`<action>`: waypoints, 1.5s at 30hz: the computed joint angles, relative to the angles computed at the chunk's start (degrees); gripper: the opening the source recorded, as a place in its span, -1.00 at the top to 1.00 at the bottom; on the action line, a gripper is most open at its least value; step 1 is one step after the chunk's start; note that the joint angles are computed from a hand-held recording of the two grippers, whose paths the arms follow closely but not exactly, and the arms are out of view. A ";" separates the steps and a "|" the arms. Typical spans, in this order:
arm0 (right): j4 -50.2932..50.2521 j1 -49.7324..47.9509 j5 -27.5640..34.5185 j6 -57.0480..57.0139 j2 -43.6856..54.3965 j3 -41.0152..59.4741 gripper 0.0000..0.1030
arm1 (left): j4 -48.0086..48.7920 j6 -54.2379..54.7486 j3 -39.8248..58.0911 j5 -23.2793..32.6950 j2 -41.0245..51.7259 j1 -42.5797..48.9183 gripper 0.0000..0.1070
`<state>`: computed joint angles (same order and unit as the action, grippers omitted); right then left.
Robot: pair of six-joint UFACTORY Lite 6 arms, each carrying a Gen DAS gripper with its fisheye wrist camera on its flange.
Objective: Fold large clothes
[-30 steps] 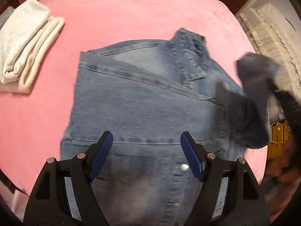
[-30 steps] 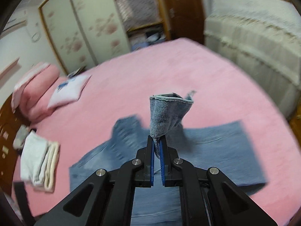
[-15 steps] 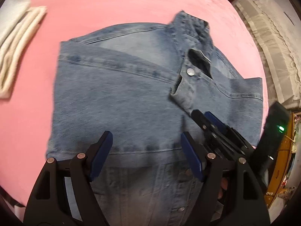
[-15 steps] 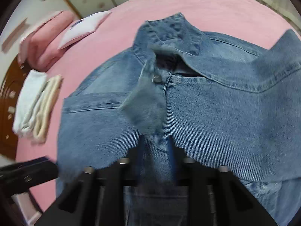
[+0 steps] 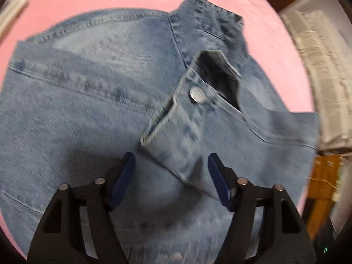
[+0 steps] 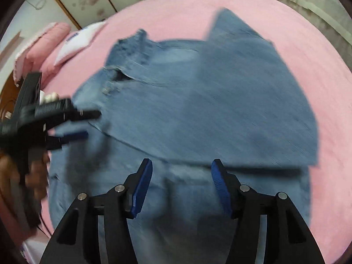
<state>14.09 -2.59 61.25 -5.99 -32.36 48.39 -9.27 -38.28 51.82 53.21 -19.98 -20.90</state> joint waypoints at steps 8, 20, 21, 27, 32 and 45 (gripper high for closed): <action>2.68 -30.36 7.04 -29.40 0.45 -3.28 -0.11 | 17.71 -18.99 10.38 -0.84 10.03 -10.46 0.69; 7.46 -48.80 0.75 -54.77 13.07 4.31 -0.11 | 42.01 -34.31 34.14 10.69 3.05 -21.01 0.82; 8.04 -49.68 0.98 -56.32 14.09 5.03 -0.11 | 42.34 -34.57 33.94 12.53 1.69 -20.91 0.82; 9.79 -51.22 -0.51 -61.77 16.50 4.36 -0.11 | 39.61 -36.71 15.99 21.23 -11.42 -18.52 0.82; 8.20 -50.01 -1.46 -62.20 18.08 4.26 -0.11 | 34.87 -33.60 -5.30 20.51 -16.49 -17.04 0.79; 7.03 -54.54 16.56 -61.49 22.44 20.56 -0.11 | 38.56 -41.83 7.52 36.85 -14.98 -25.61 -0.05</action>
